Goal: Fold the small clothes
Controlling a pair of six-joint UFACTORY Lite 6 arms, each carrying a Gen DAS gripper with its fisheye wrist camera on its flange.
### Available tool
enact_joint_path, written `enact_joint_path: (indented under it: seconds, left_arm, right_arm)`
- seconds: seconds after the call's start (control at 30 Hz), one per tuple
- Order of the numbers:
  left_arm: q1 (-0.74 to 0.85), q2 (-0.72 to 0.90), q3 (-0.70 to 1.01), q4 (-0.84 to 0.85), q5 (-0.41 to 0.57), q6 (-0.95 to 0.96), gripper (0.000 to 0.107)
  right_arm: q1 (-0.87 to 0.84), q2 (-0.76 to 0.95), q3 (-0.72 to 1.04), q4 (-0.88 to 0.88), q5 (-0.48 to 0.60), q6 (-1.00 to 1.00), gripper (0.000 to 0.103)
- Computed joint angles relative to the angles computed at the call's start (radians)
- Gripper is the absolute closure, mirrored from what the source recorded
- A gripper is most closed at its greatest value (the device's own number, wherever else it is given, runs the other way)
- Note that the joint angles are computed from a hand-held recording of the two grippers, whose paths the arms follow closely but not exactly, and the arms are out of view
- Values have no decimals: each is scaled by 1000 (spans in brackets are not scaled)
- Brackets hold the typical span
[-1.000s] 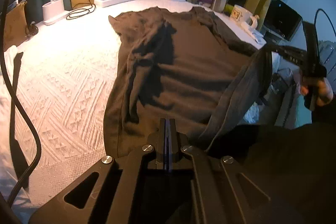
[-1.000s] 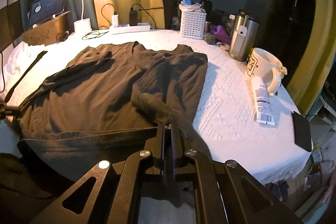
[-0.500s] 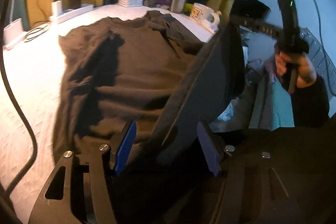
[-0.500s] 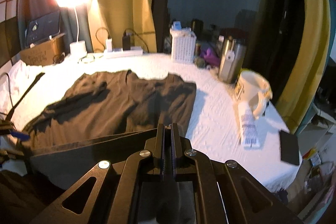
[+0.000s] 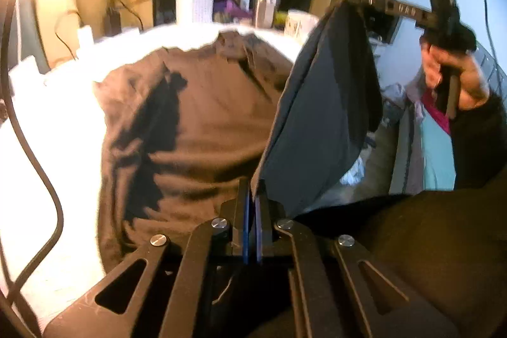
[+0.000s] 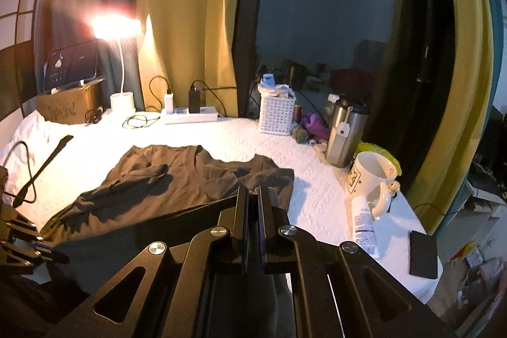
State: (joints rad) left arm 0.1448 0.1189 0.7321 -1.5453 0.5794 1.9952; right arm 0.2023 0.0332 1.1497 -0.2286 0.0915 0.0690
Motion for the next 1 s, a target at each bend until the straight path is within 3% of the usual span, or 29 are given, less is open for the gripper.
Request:
enact_joint_path:
  seconds: [0.23,0.37,0.57,0.77,0.87,1.0]
  left_arm:
    - [38,-142,-6,65,10,-77,106]
    - [40,-144,53,64,0,-99,106]
    - [25,-89,191,72,-32,-116,106]
    - [-14,7,346,119,-85,-138,106]
    - [-28,50,411,151,-102,-162,106]
    - [-42,139,531,232,-114,-236,106]
  right_arm:
    - [3,-49,-3,-36,-2,39,99]
    - [-11,-55,6,31,-12,-21,99]
    - [-40,-41,26,206,-24,-188,99]
    - [-76,26,85,506,-28,-474,99]
    - [-84,61,119,527,-26,-491,99]
    - [-102,126,180,694,-20,-646,99]
